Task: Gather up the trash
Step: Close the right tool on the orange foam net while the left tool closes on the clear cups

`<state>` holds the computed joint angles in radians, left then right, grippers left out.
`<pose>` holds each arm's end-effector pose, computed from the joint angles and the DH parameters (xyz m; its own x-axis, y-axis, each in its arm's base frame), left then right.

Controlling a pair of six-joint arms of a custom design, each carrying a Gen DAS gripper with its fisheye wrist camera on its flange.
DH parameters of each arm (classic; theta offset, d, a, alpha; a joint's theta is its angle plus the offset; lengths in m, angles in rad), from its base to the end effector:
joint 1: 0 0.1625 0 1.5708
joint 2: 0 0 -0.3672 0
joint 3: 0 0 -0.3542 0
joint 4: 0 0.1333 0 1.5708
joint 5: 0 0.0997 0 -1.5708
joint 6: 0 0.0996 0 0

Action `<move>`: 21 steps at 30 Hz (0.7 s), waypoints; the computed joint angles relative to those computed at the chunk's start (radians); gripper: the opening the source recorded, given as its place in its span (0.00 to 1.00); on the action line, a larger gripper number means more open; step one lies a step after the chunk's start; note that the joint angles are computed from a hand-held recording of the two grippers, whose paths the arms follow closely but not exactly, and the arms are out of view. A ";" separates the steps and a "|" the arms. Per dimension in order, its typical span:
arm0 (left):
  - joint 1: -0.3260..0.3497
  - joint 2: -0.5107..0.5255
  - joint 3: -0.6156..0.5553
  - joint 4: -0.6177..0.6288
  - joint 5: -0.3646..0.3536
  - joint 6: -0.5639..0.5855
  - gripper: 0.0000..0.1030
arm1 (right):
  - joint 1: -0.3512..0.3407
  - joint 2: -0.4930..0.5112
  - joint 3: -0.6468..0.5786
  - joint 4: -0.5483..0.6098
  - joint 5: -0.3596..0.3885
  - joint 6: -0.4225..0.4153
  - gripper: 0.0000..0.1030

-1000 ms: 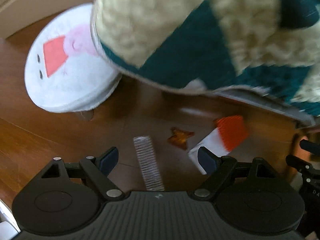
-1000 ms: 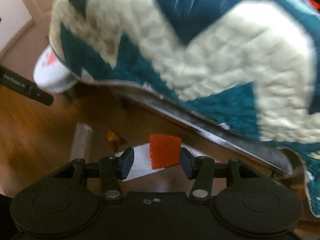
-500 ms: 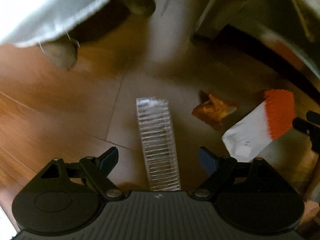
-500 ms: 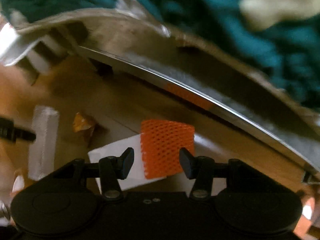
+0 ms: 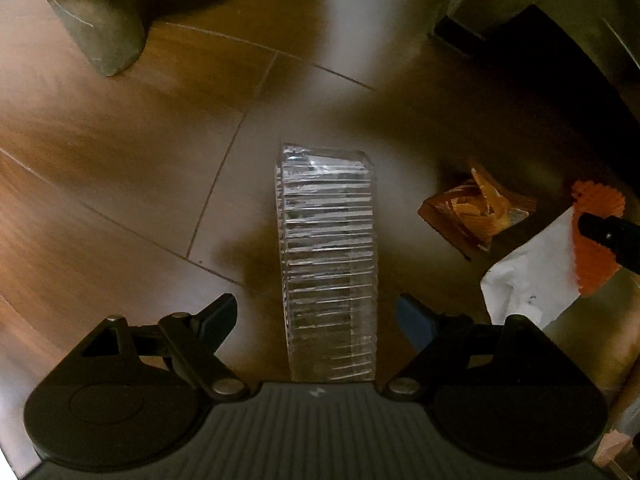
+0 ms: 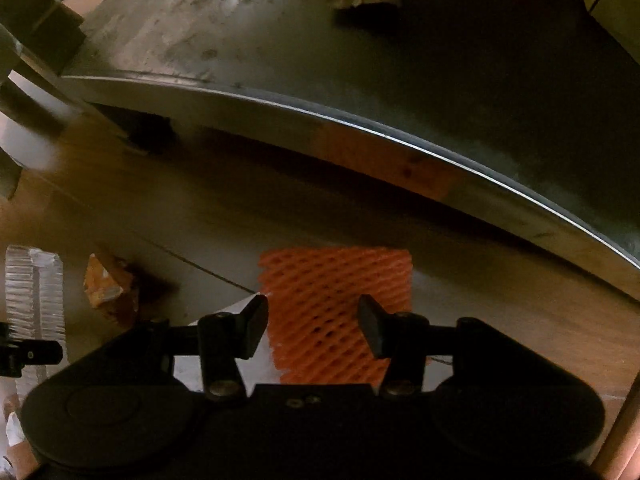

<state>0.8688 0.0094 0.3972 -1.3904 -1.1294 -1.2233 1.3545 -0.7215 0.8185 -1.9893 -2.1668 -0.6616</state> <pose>-0.3343 -0.6676 -0.1112 -0.6886 -0.3374 -0.6419 -0.3224 0.9353 -0.1458 -0.0851 -0.7480 0.3240 -0.7328 -0.2925 0.6143 -0.3126 0.9467 0.0779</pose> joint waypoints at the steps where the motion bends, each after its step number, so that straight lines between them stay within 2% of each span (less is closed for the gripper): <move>1: -0.001 -0.015 0.028 -0.011 0.003 -0.001 0.83 | -0.001 -0.003 0.006 -0.007 0.004 -0.006 0.48; 3: -0.001 -0.014 0.040 -0.020 0.009 -0.004 0.82 | -0.002 -0.006 0.015 -0.020 0.004 -0.017 0.47; 6: 0.001 -0.014 0.046 -0.035 -0.005 0.001 0.56 | 0.002 0.000 0.007 -0.020 0.004 -0.016 0.47; 10: 0.004 -0.028 0.085 -0.070 -0.010 0.011 0.42 | 0.003 0.001 0.013 -0.028 0.003 -0.028 0.42; 12: 0.006 -0.053 0.136 -0.113 -0.012 0.010 0.41 | 0.002 0.000 0.005 -0.027 0.001 -0.036 0.30; 13: 0.006 -0.066 0.162 -0.136 -0.011 0.008 0.40 | 0.003 0.007 -0.003 -0.032 -0.005 -0.038 0.18; 14: 0.006 -0.070 0.167 -0.137 -0.010 0.009 0.40 | 0.004 0.009 -0.007 -0.037 -0.018 -0.039 0.10; 16: 0.004 -0.072 0.171 -0.136 -0.004 0.012 0.40 | 0.002 0.020 -0.032 -0.021 -0.019 -0.033 0.07; 17: 0.004 -0.076 0.178 -0.142 -0.004 0.013 0.40 | 0.001 0.023 -0.042 -0.013 -0.019 -0.038 0.01; 19: 0.006 -0.080 0.187 -0.156 -0.005 0.015 0.40 | 0.005 0.021 -0.038 -0.027 -0.033 -0.062 0.01; 21: 0.002 -0.088 0.195 -0.162 -0.005 0.019 0.40 | 0.004 0.003 -0.039 -0.008 -0.004 -0.040 0.01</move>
<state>0.8707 -0.0790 0.5924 -1.5522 -1.1343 -1.2047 1.3583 -0.7188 0.7800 -1.9977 -2.1705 -0.7016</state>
